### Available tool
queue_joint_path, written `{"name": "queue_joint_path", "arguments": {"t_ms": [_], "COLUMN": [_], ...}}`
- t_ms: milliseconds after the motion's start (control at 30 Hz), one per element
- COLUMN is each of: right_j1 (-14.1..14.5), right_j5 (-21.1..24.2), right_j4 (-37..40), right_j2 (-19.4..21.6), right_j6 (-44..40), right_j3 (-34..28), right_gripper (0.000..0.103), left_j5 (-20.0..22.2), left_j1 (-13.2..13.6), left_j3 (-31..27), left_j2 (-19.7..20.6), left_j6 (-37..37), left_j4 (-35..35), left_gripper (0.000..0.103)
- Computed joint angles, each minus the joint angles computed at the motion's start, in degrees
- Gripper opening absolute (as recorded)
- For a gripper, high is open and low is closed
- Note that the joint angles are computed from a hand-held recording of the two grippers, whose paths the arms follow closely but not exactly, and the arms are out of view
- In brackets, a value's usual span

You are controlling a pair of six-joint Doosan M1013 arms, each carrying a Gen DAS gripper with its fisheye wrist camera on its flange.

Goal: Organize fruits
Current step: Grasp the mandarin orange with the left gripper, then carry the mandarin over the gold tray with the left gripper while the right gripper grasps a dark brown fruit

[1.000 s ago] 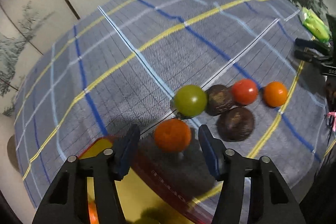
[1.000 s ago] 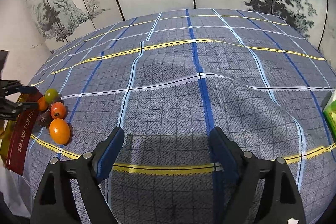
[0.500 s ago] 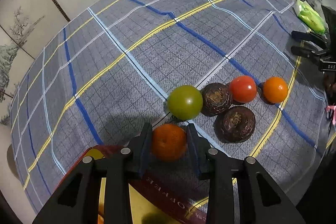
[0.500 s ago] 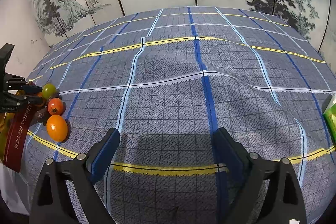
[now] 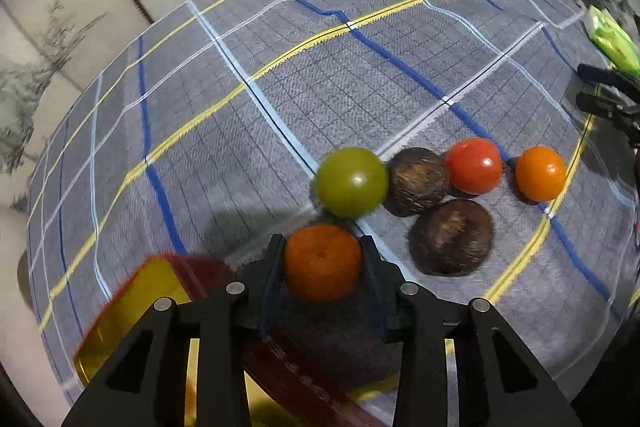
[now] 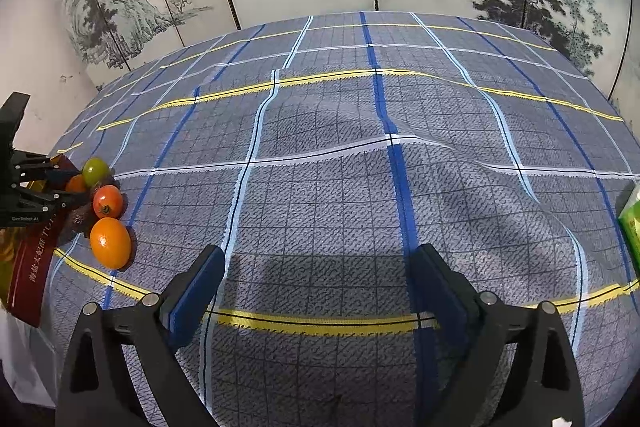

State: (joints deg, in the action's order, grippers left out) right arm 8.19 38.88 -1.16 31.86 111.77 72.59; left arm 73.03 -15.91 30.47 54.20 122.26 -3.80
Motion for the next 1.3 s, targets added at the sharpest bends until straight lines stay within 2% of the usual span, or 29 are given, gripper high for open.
{"name": "queue_joint_path", "arguments": {"t_ms": [267, 367, 433, 733, 867, 1000, 1067, 1133, 1233, 1300], "right_j1": [0.1, 0.0, 0.1, 0.2, 0.3, 0.3, 0.8, 0.8, 1.5, 1.9], "right_j5": [0.2, 0.2, 0.4, 0.9, 1.3, -0.3, -0.7, -1.0, -2.4, -1.3], "right_j4": [-0.4, -0.3, -0.9, -2.2, -2.9, -2.3, -3.1, 4.3, 16.8, 25.8], "right_j2": [0.1, 0.0, 0.1, 0.2, 0.2, -0.1, -0.3, -0.5, -0.7, -0.1], "right_j6": [0.5, 0.4, 0.9, 2.1, 2.5, 1.6, 0.9, -5.8, -18.7, -27.7], "right_j3": [-0.2, -0.1, -0.2, -0.4, -0.5, 0.0, 0.1, -0.5, -1.6, -3.3], "right_gripper": [0.094, 0.094, 0.094, 0.094, 0.094, 0.093, 0.076, 0.066, 0.066, 0.066], "left_j5": [-16.1, -23.1, -25.7, -30.2, -31.9, -32.5, -32.7, -33.3, -33.5, -33.6], "left_j1": [0.1, -0.9, -1.3, -1.0, -0.1, 1.2, 1.8, 2.2, 2.5, 2.7], "left_j3": [19.6, 26.3, 29.1, 36.9, 39.5, 40.8, 41.3, 41.8, 42.1, 42.3], "left_j2": [-12.3, -16.5, -18.3, -23.2, -24.7, -25.6, -25.9, -26.3, -26.5, -26.6], "left_j6": [-14.1, -21.1, -24.7, -33.5, -37.0, -39.7, -40.7, -41.9, -42.5, -42.6], "left_j4": [-2.1, 4.1, 6.9, 12.2, 14.1, 14.0, 13.8, 14.5, 14.7, 14.2], "left_gripper": [0.037, 0.037, 0.037, 0.038, 0.038, 0.038, 0.038, 0.038, 0.038, 0.038]}}
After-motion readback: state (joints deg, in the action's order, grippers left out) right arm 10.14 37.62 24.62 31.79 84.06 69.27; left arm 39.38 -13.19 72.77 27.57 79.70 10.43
